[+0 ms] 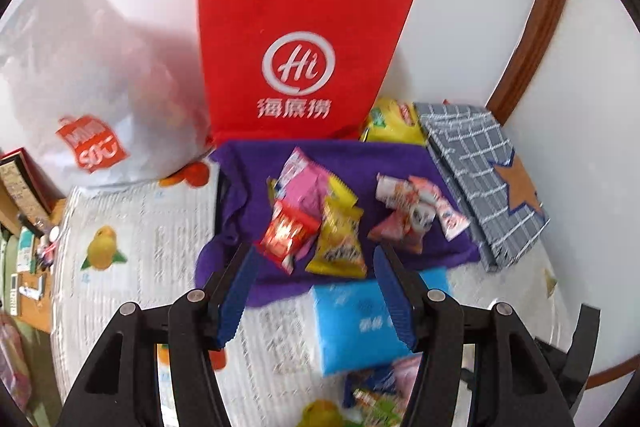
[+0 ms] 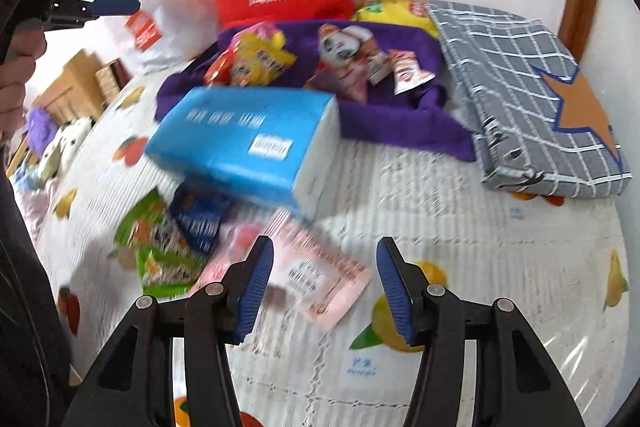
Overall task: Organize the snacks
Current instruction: 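Move both tools back toward the snacks in front of the tissue pack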
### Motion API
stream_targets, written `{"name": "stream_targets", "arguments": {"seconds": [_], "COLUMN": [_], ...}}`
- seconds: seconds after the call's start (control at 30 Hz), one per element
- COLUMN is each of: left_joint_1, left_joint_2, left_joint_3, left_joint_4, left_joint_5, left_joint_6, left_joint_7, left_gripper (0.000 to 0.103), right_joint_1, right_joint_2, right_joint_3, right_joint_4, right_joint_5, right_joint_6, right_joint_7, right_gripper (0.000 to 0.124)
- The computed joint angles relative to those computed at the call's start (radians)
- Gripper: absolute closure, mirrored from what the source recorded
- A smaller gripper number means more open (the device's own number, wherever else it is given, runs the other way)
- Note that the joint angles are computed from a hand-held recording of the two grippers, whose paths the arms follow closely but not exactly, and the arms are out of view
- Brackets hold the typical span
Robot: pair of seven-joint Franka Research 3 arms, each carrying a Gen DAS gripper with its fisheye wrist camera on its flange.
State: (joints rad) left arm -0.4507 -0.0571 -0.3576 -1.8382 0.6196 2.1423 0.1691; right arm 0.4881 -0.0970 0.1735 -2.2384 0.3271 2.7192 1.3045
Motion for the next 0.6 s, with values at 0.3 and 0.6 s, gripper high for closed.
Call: {"name": "stream_targets", "arguments": {"seconds": [0.3,0.6], "left_joint_1": [-0.02,-0.037], "left_joint_2": [-0.074,-0.116], "left_joint_3": [-0.031,-0.05], "left_joint_4": [-0.118,-0.203], "left_joint_5": [-0.048,-0.09], "left_joint_6": [-0.015,0.025], "left_joint_7": [-0.067,-0.089], "left_gripper": [0.045,0.045], "right_joint_1": [0.03,-0.031], "right_joint_2": [0.076,0.124], "right_joint_3": [-0.013,-0.011], "right_joint_4": [0.053,0.115], "right_joint_5": [0.282,0.486], "right_joint_6": [-0.001,-0.177], "right_joint_7": [-0.256,-0.387], "right_gripper": [0.066,0.062]}}
